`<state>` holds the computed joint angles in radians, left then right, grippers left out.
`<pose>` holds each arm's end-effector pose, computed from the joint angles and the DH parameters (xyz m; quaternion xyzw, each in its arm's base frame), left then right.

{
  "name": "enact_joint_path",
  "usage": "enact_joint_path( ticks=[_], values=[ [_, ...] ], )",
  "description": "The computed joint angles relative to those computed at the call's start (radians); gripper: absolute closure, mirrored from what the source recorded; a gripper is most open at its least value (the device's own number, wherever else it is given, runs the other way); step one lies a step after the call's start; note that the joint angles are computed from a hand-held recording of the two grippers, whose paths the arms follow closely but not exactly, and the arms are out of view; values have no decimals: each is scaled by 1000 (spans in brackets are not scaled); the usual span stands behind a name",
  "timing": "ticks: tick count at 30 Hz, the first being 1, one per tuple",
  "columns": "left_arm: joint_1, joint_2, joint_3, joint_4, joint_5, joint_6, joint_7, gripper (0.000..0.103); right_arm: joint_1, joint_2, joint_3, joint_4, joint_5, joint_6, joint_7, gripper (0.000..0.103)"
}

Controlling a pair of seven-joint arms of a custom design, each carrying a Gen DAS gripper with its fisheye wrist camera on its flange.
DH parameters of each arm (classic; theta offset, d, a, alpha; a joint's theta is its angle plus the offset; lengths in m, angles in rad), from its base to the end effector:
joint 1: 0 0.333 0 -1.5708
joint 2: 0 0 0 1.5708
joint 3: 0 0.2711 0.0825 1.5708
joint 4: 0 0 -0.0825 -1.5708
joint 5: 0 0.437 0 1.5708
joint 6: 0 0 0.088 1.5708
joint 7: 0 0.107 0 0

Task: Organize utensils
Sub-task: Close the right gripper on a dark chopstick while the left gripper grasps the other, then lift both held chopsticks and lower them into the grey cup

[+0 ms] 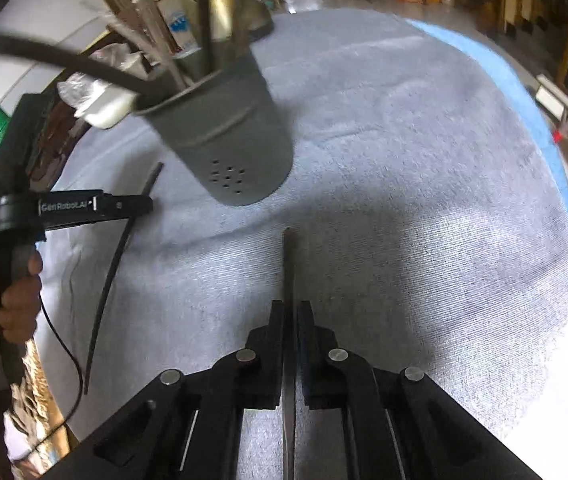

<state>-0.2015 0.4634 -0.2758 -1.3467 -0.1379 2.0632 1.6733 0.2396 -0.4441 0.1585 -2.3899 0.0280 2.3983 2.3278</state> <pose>0.6779 -0.3198 0.4456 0.5075 -0.8424 0.1794 0.0264 0.4802 0.2036 0.4693 -0.5488 0.8057 -0.0685 0.2123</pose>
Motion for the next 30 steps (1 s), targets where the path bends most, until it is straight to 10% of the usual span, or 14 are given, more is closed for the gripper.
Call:
enact_joint_path(
  ticks=[13, 30],
  values=[
    [40, -81, -11, -114, -84, 114, 5, 96, -13, 83, -10, 50, -20, 72, 1, 97],
    [-3, -565, 68, -539, -480, 466, 223, 97, -161, -340, 111, -187, -91, 371, 95, 97]
  ],
)
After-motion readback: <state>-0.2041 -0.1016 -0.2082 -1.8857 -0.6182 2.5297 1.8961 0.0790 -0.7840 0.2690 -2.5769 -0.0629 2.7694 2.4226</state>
